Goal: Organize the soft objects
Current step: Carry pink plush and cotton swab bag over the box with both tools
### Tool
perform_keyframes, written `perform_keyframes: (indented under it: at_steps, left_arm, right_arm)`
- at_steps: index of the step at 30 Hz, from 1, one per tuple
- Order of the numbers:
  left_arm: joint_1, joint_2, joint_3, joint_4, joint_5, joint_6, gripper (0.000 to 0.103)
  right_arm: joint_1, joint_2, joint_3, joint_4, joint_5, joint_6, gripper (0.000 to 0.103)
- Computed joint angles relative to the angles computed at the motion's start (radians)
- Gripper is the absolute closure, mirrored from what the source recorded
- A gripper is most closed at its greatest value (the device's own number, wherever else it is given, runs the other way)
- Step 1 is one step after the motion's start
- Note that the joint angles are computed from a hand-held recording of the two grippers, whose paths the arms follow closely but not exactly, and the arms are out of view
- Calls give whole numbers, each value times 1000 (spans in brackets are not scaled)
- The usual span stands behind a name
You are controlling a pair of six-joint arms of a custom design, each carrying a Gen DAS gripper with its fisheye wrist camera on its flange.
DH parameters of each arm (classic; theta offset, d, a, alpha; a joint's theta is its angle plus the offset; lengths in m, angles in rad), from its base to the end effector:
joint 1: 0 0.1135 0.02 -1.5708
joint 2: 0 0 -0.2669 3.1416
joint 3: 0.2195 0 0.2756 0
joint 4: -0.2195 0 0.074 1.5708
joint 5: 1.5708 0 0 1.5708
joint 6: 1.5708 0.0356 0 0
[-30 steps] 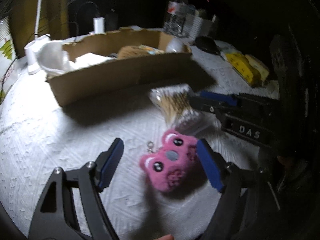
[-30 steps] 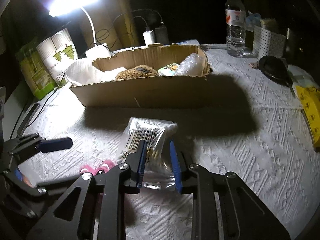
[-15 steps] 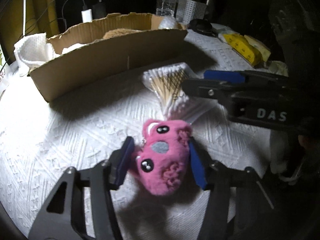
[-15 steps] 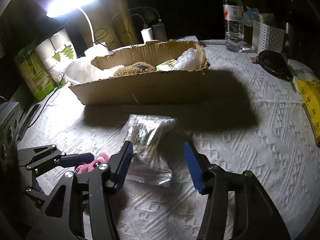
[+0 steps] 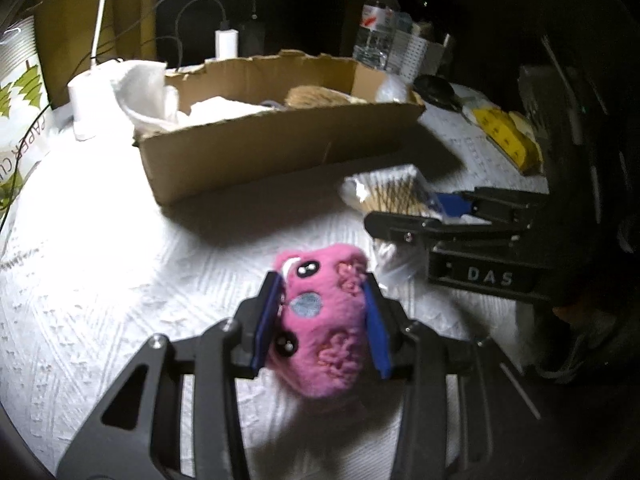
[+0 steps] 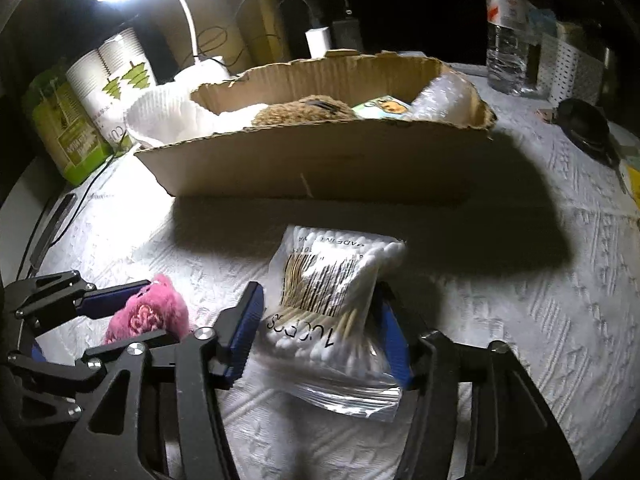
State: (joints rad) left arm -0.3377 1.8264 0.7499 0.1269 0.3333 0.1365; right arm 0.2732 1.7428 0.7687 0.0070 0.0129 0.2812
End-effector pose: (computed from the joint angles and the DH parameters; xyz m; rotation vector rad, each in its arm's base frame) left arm 0.3080 -0.1205 0.0759 0.7220 2.4103 -0.5015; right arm 0.3166 0.0882 0.0975 0.0153 2.5501 0.2015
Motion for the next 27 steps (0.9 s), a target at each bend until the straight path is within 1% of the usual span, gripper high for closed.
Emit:
perform_keyframes:
  at_steps: [1, 4, 7, 20, 27]
  left_arm:
    - [4, -7, -2, -1, 4, 1, 62]
    - [21, -16, 1, -2, 16, -1, 62]
    - [31, -22, 9, -4, 21, -6, 62]
    - [49, -63, 72, -56, 30, -13, 62]
    - [42, -65, 120, -80, 22, -21, 62]
  right_arm:
    - [4, -1, 2, -1, 4, -4, 56]
    - [12, -11, 9, -13, 7, -21, 60]
    - [17, -29, 5, -19, 6, -35, 62]
    - [-18, -143, 1, -51, -15, -56, 62]
    - [-48, -172, 24, -72, -32, -80, 62]
